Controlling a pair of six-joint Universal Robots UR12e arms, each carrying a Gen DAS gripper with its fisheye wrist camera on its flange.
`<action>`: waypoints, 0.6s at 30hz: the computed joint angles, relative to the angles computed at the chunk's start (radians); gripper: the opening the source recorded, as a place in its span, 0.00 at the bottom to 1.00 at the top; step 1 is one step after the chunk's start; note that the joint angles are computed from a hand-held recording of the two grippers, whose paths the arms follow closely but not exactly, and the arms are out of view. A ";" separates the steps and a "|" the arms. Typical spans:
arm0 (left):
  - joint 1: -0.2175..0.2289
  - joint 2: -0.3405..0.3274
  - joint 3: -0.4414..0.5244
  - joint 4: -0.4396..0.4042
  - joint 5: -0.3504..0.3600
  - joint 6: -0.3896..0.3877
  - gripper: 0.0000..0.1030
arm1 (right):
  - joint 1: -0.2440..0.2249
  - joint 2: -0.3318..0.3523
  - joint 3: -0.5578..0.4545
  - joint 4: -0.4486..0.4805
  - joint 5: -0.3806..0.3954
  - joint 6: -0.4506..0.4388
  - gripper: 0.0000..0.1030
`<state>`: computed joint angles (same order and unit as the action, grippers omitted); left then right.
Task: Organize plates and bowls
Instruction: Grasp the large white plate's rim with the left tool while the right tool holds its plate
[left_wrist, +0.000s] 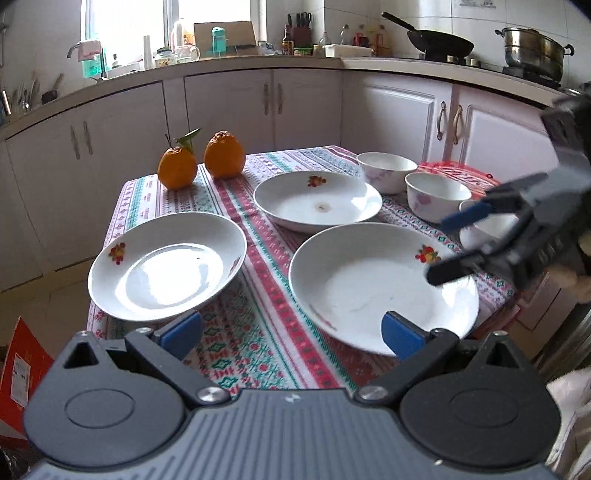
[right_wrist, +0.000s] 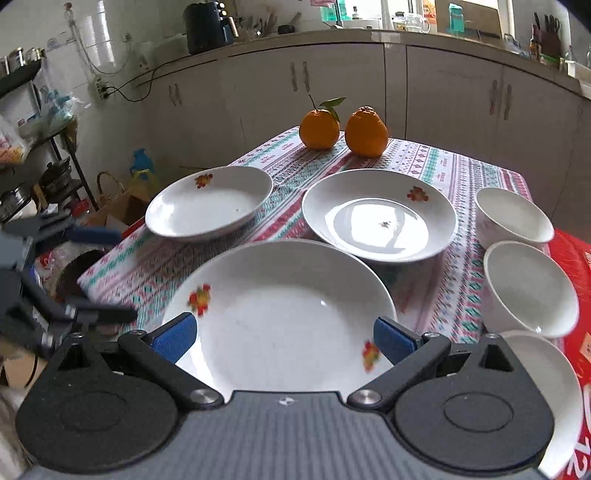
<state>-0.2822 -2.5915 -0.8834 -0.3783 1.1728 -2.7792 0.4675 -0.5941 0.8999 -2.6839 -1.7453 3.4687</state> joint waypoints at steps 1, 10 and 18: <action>-0.001 -0.003 0.004 0.006 -0.002 -0.009 0.99 | 0.001 -0.013 0.027 -0.016 0.004 -0.003 1.00; -0.023 -0.033 0.080 -0.046 0.022 0.031 0.99 | 0.009 -0.065 0.138 -0.038 0.026 -0.054 1.00; -0.038 -0.071 0.179 -0.175 -0.003 0.103 0.99 | 0.018 -0.043 0.116 -0.007 -0.009 -0.066 1.00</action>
<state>-0.3202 -2.6628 -0.7040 -0.5531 1.1695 -2.6767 0.4854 -0.6366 1.0159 -2.6914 -1.7547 3.4024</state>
